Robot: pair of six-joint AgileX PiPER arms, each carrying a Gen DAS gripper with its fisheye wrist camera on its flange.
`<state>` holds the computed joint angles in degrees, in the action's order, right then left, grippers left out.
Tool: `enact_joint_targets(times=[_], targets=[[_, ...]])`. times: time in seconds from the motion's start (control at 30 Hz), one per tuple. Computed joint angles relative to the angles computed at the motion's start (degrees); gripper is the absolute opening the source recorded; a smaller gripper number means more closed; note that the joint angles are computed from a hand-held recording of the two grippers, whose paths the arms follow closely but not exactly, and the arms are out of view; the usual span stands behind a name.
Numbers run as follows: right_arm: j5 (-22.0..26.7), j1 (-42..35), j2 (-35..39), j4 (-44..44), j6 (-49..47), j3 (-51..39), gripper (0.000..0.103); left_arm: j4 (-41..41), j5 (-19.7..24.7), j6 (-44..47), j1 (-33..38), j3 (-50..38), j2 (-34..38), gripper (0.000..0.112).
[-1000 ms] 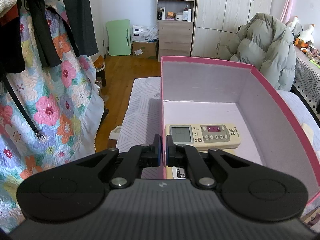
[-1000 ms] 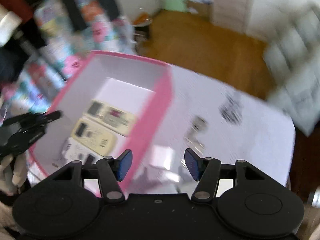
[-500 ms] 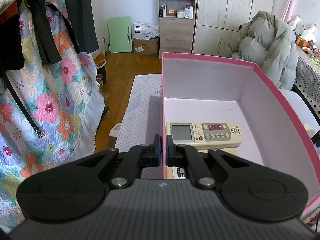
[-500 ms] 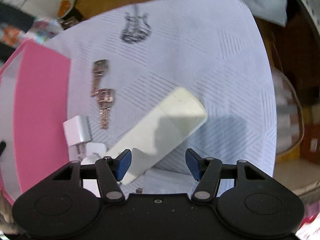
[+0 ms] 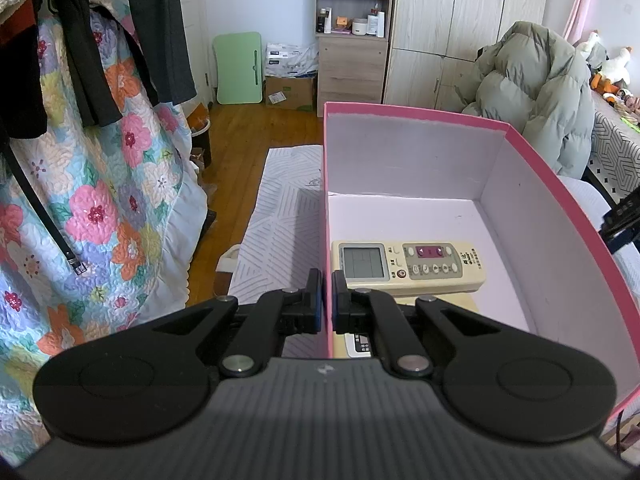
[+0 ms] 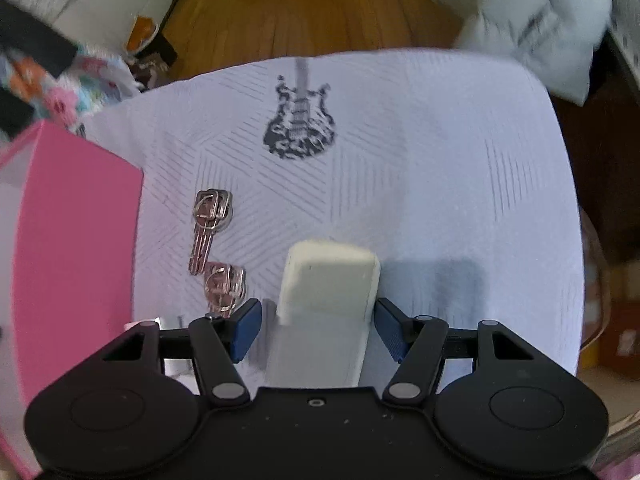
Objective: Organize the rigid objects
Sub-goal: 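Lift the cream remote and carry it over the pink box with the right gripper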
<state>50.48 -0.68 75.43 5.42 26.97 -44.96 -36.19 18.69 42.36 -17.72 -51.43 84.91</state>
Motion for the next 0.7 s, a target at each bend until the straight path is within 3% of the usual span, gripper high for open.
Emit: enact_joint_targets(times=[0.17,0.37,0.6,0.7], targets=[[1.06,9.24,3.25,-12.36,10.61,-2.81,0.061,0.56,0.0,-0.48,0.07,-0.14,0.35,0.004],[-6.42,10.03,0.95,-12.22,9.05,-0.32,0.058,0.58,0.03,-0.53,0.29,-0.13,0.44,0.004],[-2.24,8.95,-0.13,-8.79,6.71,-0.99,0.06,0.94,0.14,-1.39,0.37,-0.21,0.35,0.004],[-2.5,11.88,0.55,-12.08,7.74,-0.56,0.06,2.6,-0.73,-2.84,-0.32,0.01,0.27,0.003]])
